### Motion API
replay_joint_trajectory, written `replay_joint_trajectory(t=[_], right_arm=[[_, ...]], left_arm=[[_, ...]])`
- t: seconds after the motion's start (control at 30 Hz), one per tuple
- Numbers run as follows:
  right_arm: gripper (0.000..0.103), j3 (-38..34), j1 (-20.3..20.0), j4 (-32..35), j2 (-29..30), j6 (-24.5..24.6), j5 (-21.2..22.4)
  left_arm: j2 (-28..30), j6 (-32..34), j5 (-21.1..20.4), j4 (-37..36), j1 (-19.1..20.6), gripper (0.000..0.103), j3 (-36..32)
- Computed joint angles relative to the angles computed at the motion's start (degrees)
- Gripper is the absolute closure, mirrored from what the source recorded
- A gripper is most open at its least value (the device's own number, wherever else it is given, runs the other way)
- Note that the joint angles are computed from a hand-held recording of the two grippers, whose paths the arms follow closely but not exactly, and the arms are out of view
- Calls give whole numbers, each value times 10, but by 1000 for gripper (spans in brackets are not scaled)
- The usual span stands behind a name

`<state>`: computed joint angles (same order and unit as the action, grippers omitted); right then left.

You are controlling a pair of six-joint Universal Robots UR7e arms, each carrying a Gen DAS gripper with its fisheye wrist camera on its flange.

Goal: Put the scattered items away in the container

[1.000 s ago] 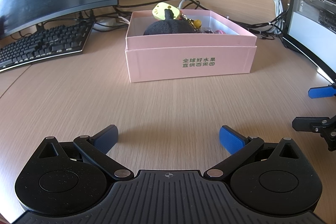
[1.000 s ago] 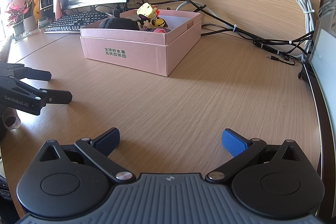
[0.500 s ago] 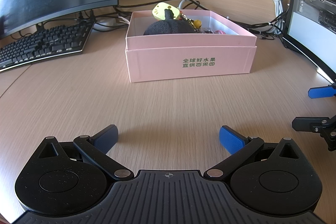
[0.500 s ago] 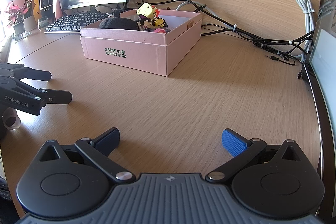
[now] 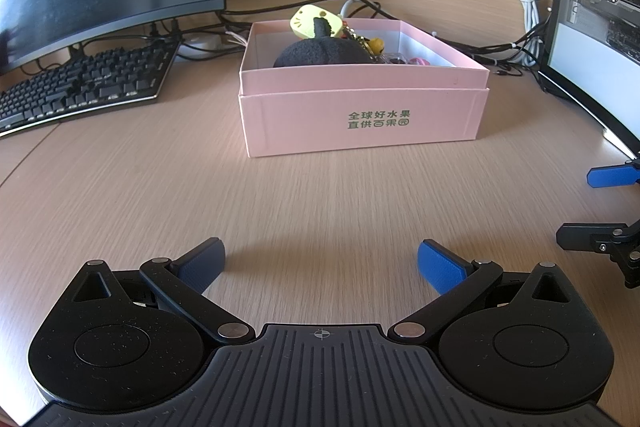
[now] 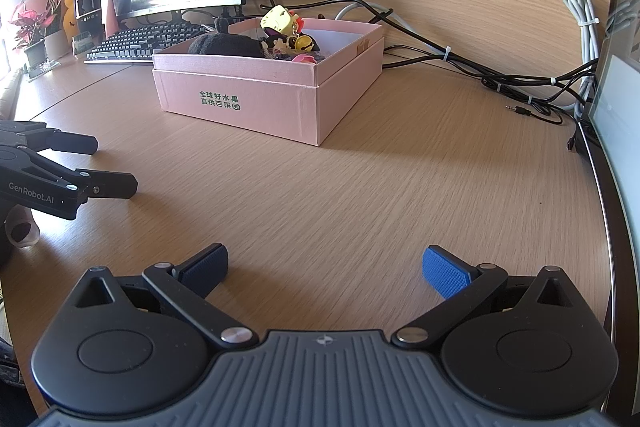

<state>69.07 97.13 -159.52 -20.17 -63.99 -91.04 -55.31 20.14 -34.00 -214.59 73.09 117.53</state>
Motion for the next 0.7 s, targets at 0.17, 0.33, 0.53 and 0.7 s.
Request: replay_joint_trajectory(t=[0.17,0.33,0.53,0.7], right_arm=[[0,0,0,0,0,0,0],[0,1,0,-1,0,0,0],[0,1,0,-1,0,0,0],[0,1,0,-1,0,0,0]], left_arm=[[1,0,1,0,0,0,-1],[0,0,-1,1,0,0,0],[-1,0,-3,1,1,0,1],[-1,0,-2,0,1,0,1]])
